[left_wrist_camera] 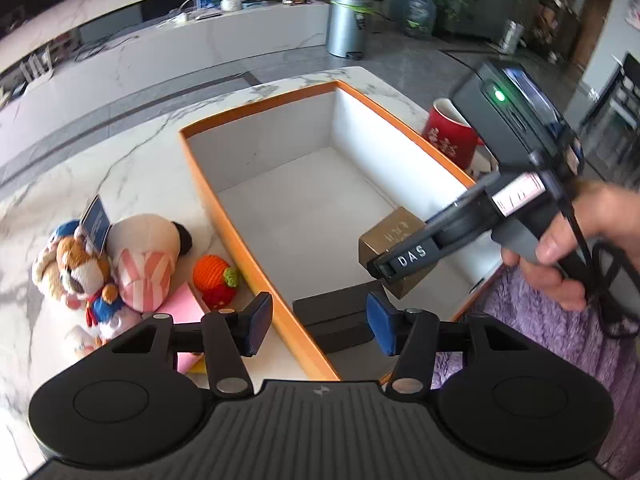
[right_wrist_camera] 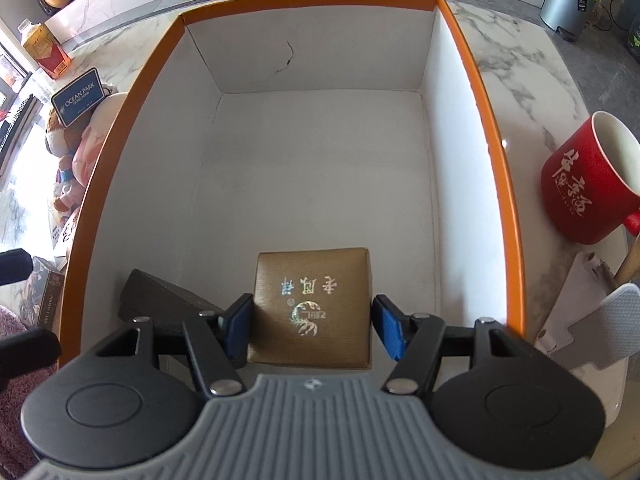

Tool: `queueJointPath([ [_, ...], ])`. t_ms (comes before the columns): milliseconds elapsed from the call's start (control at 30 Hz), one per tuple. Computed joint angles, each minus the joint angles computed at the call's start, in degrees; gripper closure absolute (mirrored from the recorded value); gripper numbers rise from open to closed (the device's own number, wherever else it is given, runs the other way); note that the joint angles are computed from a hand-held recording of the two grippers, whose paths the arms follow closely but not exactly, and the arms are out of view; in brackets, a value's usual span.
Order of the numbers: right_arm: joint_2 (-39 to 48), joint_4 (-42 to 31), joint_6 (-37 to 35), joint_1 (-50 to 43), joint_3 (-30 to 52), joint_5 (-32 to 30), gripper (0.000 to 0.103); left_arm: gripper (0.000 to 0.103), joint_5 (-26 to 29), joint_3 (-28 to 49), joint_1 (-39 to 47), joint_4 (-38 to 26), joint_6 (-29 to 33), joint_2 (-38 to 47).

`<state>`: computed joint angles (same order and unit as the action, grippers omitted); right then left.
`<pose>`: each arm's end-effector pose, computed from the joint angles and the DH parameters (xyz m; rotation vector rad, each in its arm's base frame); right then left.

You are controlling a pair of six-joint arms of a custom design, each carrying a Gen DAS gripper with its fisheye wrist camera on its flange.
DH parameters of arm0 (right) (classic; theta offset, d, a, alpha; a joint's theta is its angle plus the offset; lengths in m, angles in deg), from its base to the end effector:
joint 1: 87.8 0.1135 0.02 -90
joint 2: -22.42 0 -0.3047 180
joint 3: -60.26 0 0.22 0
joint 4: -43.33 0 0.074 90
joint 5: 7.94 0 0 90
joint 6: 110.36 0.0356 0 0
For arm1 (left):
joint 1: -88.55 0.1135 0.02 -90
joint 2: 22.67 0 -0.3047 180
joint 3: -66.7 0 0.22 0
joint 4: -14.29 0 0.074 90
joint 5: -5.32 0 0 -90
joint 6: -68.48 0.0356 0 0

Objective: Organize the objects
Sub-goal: 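Lift and carry the black box with left tool while right tool carries the gold box over the orange box, then lower and release the black box with left tool while right tool lowers and releases the gold box inside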

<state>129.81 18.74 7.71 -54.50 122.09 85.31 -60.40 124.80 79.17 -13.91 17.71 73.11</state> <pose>0.2538 0.1643 0.1442 -0.1142 2.8071 0.1823 0.2623 -0.0582 0.1850 1.1802 2.3227 -0.3977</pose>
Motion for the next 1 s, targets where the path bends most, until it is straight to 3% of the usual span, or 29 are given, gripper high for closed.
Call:
queueJointPath([
  [67,-0.2,0.29,0.04,-0.92,-0.1,-1.88,0.037,0.05,-0.53,-0.47,-1.41,0.74,1.54,0.29],
  [400,-1.3,-0.11,-1.06,-1.36,-0.26,-2.47,0.037,0.05,-3.3,9.39,-6.82,-9.47,17.27,10.14],
  [633,-1.2,0.71,-1.09,-3.12,-0.28,-5.29,0.037,0.044,-8.0,17.38,-9.88,-16.66,29.37,17.84],
  [733,-0.56,1.43,-1.46,-3.78,0.05,-5.83,0.037,0.04,-12.13,18.13,-11.86,-16.44,34.36,19.34],
  [833,0.13,2.31,-1.56,-4.41,-0.04,-6.97,0.037,0.045,-14.21,20.44,-13.4,-17.92,34.12,21.4],
  [900,0.55,2.68,-1.74,-4.81,-0.14,-7.52,0.037,0.053,-14.38,21.9,-13.89,-19.4,34.24,22.61],
  [1000,0.89,3.37,-2.01,-5.54,-0.53,-8.2,0.037,0.062,-14.07,19.44,-14.16,-16.12,36.97,21.43],
])
